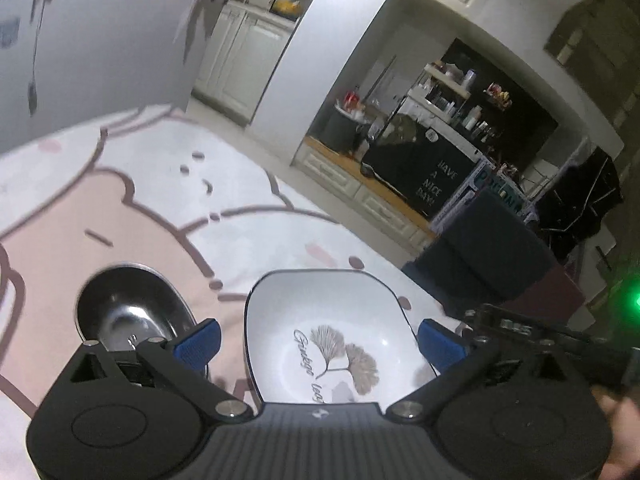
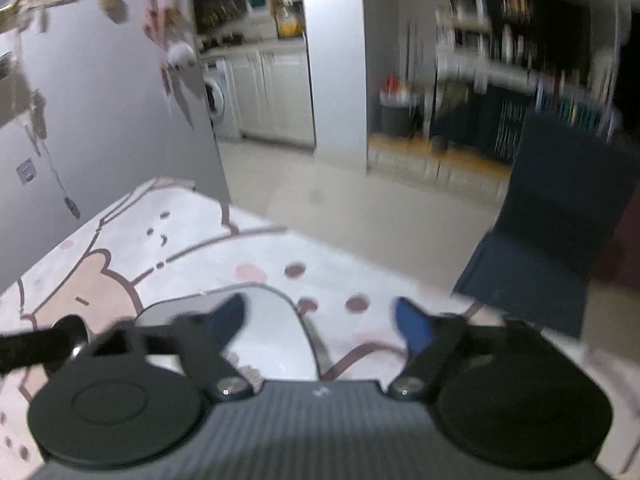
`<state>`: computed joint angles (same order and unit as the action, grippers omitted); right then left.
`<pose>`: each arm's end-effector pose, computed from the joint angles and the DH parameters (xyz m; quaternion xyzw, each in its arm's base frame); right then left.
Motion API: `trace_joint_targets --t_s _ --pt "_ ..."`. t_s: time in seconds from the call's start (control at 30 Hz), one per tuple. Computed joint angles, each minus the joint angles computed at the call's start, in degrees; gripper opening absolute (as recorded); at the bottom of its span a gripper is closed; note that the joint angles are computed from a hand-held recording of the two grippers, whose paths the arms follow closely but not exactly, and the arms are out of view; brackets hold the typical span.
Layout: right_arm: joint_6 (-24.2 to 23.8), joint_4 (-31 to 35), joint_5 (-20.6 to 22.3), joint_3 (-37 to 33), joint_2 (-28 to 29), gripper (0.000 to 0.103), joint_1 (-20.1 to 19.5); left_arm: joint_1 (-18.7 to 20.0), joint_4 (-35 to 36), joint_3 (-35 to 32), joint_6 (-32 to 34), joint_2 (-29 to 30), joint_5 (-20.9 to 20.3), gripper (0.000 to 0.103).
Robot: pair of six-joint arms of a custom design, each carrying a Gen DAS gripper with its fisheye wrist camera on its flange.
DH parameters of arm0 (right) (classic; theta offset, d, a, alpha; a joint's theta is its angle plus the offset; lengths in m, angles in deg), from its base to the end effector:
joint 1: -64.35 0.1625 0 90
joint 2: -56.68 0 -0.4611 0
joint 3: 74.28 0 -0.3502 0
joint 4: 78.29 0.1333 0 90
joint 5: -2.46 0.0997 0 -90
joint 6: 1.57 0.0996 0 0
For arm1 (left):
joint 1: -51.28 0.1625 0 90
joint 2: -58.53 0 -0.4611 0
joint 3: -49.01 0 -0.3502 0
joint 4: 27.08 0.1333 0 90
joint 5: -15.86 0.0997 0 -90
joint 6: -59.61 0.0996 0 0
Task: Organize plates and bowls
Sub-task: 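Move both grippers toward the rim of the white square plate, then close the left gripper on the plate rim while the right gripper grips the rim too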
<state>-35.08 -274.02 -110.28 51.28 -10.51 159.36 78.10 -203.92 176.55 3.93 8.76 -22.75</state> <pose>0.1379 -0.4873 0.3005 0.2214 -0.8737 0.3372 0.2719 -0.3333 -0.4051 0.1266 0.0245 0.8986 -0.4084 0.1585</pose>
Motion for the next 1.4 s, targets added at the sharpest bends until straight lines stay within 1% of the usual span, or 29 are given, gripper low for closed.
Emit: trace_joint_targets --t_s 0.03,0.07,0.1,0.17,0.23,0.33,0.4,0.43,0.47,0.5,0.53,0.57,0.63,0.73,0.77,0.8,0.83,0.87,0.9,0.93,1.0,1.03,1.13,1.17,1.27,1.4 --pt "1.9 2.7 -0.2 -1.5 0.7 0.063 -0.3 0.5 -1.7 0.5 0.5 0.0 -0.9 0.103" --pt "3.0 5.0 0.1 -2.9 1.4 0.054 -0.8 1.0 -1.0 0.5 -0.3 -0.3 -1.8 0.103" --pt "3.9 7.1 0.6 -3.7 1.8 0.049 -1.3 1.5 -0.2 0.4 -1.5 -0.7 -2.8 0.103" --pt "5.1 8.2 1.6 -2.8 1.9 0.045 -2.4 2.8 -3.6 1.3 -1.4 -0.8 -5.4 0.103" --pt "6.1 9.9 1.1 -3.8 3.1 0.044 -2.6 3.7 -4.8 1.6 -2.2 -0.8 -6.7 0.103" --pt "4.9 10.6 -0.1 -4.6 4.5 0.044 -3.4 4.7 -4.9 1.8 -4.3 -0.8 -8.0 0.103" --pt "4.3 9.2 -1.1 -4.6 5.4 0.044 -3.5 5.5 -4.6 1.7 -5.5 -1.0 -9.3 0.103" --pt "4.2 8.5 -0.8 -4.2 5.4 0.044 -3.8 5.8 -4.7 1.7 -5.6 -1.1 -10.1 0.103" --pt "4.8 9.1 -0.1 -4.2 5.2 0.036 -4.0 6.1 -4.4 1.6 -5.4 -1.1 -10.3 0.103" --pt "5.4 10.4 0.6 -4.1 4.8 0.023 -4.3 6.1 -3.8 1.5 -5.1 -1.2 -10.2 0.103" --pt "5.8 10.7 -0.2 -4.1 4.9 0.018 -4.2 6.2 -3.0 1.2 -4.8 -1.3 -10.1 0.103" --pt "5.0 9.2 -1.2 -3.9 5.7 0.018 -3.8 6.4 -2.4 1.0 -4.4 -1.5 -10.3 0.103" --pt "4.2 7.3 -1.1 -3.0 5.8 0.017 -4.1 6.7 -3.1 1.1 -3.4 -1.4 -10.8 0.103" --pt "3.8 6.2 -0.8 -1.0 5.0 0.014 -4.4 6.8 -11.6 3.0 0.7 0.2 -11.1 0.103" --pt "3.5 6.4 -0.9 -0.4 4.6 0.013 -4.4 7.1 -13.6 3.3 1.8 0.6 -11.8 0.103" --pt "3.1 6.7 -1.1 0.3 4.1 0.012 -4.4 7.6 -14.0 3.1 2.4 0.7 -12.9 0.102" --pt "3.0 7.2 -0.9 1.1 3.2 0.012 -4.6 7.9 -14.6 3.1 2.9 0.8 -13.7 0.099" --pt "3.3 7.7 -0.6 1.8 2.3 0.011 -4.9 8.4 -15.7 3.1 3.7 1.1 -14.5 0.094" --pt "3.9 8.0 -0.3 2.4 1.6 0.011 -5.2 8.7 -16.3 3.0 4.2 1.4 -15.1 0.09" --pt "4.3 8.1 0.2 3.1 0.9 0.011 -5.6 9.2 -16.4 2.8 5.0 1.6 -15.8 0.084" --pt "4.7 8.0 1.1 4.0 -0.1 0.011 -6.4 9.5 -16.1 2.2 6.9 2.1 -15.4 0.079" --pt "5.0 8.0 1.7 4.3 -0.4 0.011 -6.9 9.9 -15.5 1.8 8.0 2.2 -15.5 0.074" --pt "7.1 7.9 2.0 4.1 -0.6 0.01 -7.4 10.9 -14.3 1.0 9.3 2.7 -15.5 0.067" --pt "7.7 7.5 1.7 3.9 -0.3 0.01 -7.3 11.1 -14.2 0.9 9.8 2.8 -15.6 0.067" --pt "8.1 7.1 1.3 3.3 0.1 0.01 -7.5 11.4 -13.4 -0.1 13.1 3.4 -14.9 0.065" --pt "8.7 6.1 0.6 2.4 1.2 0.01 -7.3 11.9 -12.6 -1.5 15.6 4.6 -14.4 0.057"
